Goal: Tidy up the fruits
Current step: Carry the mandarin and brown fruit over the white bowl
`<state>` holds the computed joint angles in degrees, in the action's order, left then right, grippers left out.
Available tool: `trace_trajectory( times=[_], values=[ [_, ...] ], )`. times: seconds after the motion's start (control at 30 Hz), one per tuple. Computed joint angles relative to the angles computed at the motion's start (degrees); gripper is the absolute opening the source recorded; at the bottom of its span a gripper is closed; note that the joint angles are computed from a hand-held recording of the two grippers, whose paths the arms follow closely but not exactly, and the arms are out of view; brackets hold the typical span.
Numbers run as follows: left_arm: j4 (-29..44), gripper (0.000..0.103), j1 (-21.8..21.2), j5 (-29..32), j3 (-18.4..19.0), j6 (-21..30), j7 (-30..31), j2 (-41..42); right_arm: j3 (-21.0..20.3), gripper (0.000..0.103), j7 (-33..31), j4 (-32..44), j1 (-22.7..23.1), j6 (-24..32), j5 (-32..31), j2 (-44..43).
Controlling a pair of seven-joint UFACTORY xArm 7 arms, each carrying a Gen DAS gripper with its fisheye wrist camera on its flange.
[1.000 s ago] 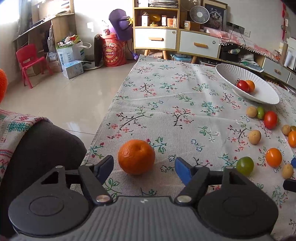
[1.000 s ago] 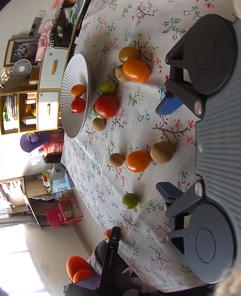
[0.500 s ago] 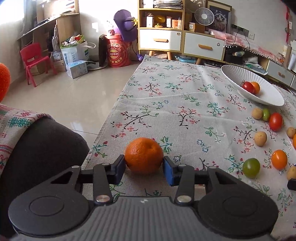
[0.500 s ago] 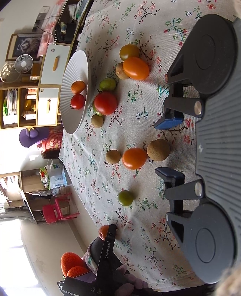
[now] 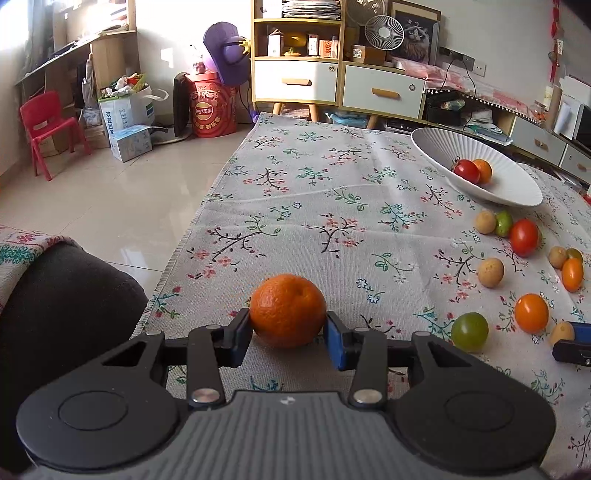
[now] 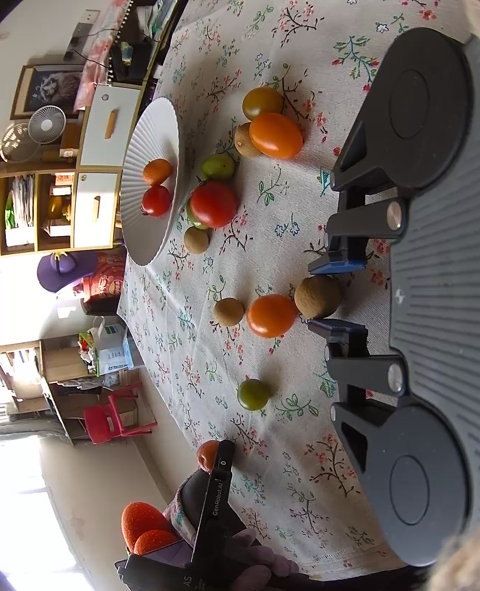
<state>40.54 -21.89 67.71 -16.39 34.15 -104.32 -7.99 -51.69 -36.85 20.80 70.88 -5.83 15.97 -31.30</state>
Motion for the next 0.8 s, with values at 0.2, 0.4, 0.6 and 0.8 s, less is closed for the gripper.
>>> trace_trajectory(
  times=[0.2, 0.4, 0.6, 0.8],
  values=[
    [1.38, 0.038, -0.31, 1.05, 0.06, -1.38, -0.05, 1.07, -0.05, 0.023, 0.56, 0.36, -0.05, -0.57, -0.22, -0.05],
    [3.56, 0.038, -1.23, 2.27, 0.23, -2.28, 0.22, 2.67, -0.22, 0.023, 1.67, 1.11, -0.1, -0.93, -0.82, 0.53],
    [6.5, 0.038, -2.24, 3.44, 0.84, -3.29, 1.04, 4.67, -0.55, 0.023, 2.62, 1.88, -0.09, -1.25, -1.51, 1.05],
    [10.36, 0.038, -3.82, 5.32, 1.65, -3.94, 1.86, 7.6, -1.16, 0.023, 3.8, 3.15, 0.24, -2.03, -2.14, 1.67]
  ],
)
